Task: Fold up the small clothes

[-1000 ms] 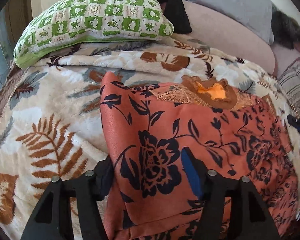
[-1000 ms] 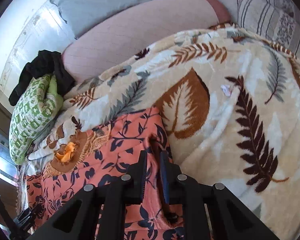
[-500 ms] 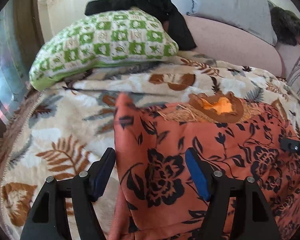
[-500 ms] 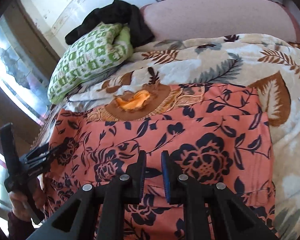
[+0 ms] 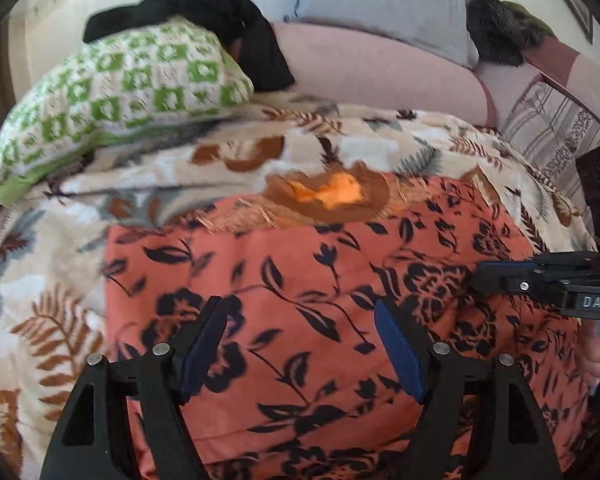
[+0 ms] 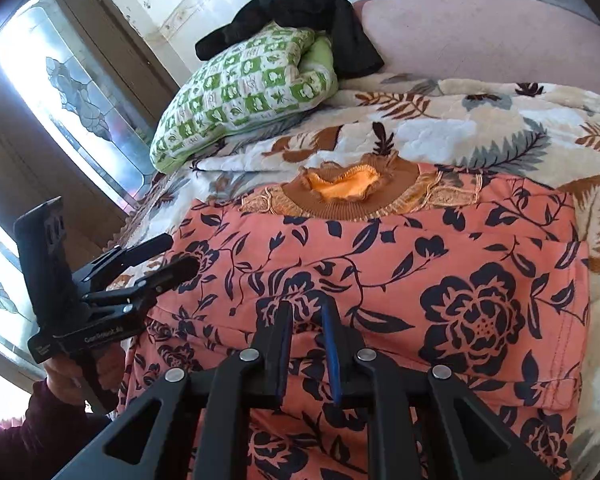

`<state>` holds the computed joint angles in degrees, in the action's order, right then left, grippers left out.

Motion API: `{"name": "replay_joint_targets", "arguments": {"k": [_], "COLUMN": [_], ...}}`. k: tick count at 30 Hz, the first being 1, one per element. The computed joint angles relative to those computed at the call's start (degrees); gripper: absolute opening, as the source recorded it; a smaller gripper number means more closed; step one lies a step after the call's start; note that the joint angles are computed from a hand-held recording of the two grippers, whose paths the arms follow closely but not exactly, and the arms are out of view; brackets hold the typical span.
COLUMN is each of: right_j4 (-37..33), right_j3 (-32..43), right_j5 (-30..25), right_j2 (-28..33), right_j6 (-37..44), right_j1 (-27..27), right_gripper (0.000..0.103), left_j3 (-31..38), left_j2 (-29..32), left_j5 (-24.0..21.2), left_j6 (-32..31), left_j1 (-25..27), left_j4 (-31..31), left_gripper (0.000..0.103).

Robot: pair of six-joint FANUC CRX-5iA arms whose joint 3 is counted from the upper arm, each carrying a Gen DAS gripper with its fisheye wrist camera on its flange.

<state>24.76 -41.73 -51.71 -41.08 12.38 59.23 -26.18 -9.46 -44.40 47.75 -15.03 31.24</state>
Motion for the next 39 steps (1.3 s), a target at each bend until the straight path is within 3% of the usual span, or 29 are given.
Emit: {"name": "replay_joint_targets", "arguments": {"k": [2, 4, 7, 10, 14, 19, 22, 24, 26, 27, 30, 33, 36, 39], "right_j4": [-4.0, -6.1, -9.8, -18.3, -23.6, -29.0, -26.4, -15.2, -7.5, -8.1, -20.2, -22.1, -22.6, -15.3], "right_j3": [1.7, 2.1, 2.9, 8.1, 9.8, 10.6, 9.4, 4.6, 1.7, 1.8, 5.2, 8.1, 8.2, 4.4], "right_j5": [-1.3, -1.6, -1.7, -6.3, -7.2, -6.8, -5.8, -3.5, -4.6, -5.3, -6.2, -9.1, -9.1, -7.9], "right_j2": [2.8, 4.7, 6.0, 9.4, 9.4, 8.8, 6.1, 2.1, 0.6, 1.3, 5.7, 7.2, 6.3, 2.4], "right_j6": [2.1, 2.0, 3.8, 15.5, 20.6, 25.2, 22.0, 9.8, 0.6, 0.4, 10.4, 15.7, 16.9, 7.3], "right_j1": [-2.1, -3.9, -6.5, -9.3, -11.8, -15.0, -14.2, -9.6, -7.3, -8.1, -14.1, -14.7, -15.8, -14.9], "right_gripper": [0.017, 0.018, 0.018, 0.018, 0.018, 0.018, 0.018, 0.018, 0.018, 0.018, 0.019, 0.018, 0.018, 0.018], "left_j3": [1.8, 2.6, 4.7, 3.9, 4.3, 3.2, 2.1, 1.7, 2.6, 3.5, 5.0, 5.7, 5.3, 4.4], "left_j2": [1.9, 3.0, 4.7, 3.4, 3.7, 3.3, 2.8, 2.6, 2.8, 3.3, 4.0, 4.1, 4.0, 3.0], "left_j5": [-1.9, -3.2, -9.1, -10.1, -12.5, -11.9, -10.0, -8.5, -7.0, -7.2, -7.5, -7.6, -7.0, -3.9], "left_j6": [4.7, 5.5, 3.2, 0.1, -3.0, -5.0, -4.4, -2.8, 1.2, 3.0, 4.6, 4.4, 4.3, 6.4], "left_j1": [-0.8, -1.1, -1.1, -1.3, -0.5, 1.3, 2.5, 3.0, 2.6, 2.3, 1.2, 0.8, 1.3, 1.3], "left_j4": [-3.4, -4.1, -5.5, -7.4, -7.2, -3.3, 0.1, 1.5, -1.7, -4.0, -8.0, -9.6, -8.5, -9.4], "left_gripper": [0.077, 0.077, 0.077, 0.077, 0.077, 0.077, 0.077, 0.077, 0.077, 0.077, 0.077, 0.077, 0.077, 0.077]}}
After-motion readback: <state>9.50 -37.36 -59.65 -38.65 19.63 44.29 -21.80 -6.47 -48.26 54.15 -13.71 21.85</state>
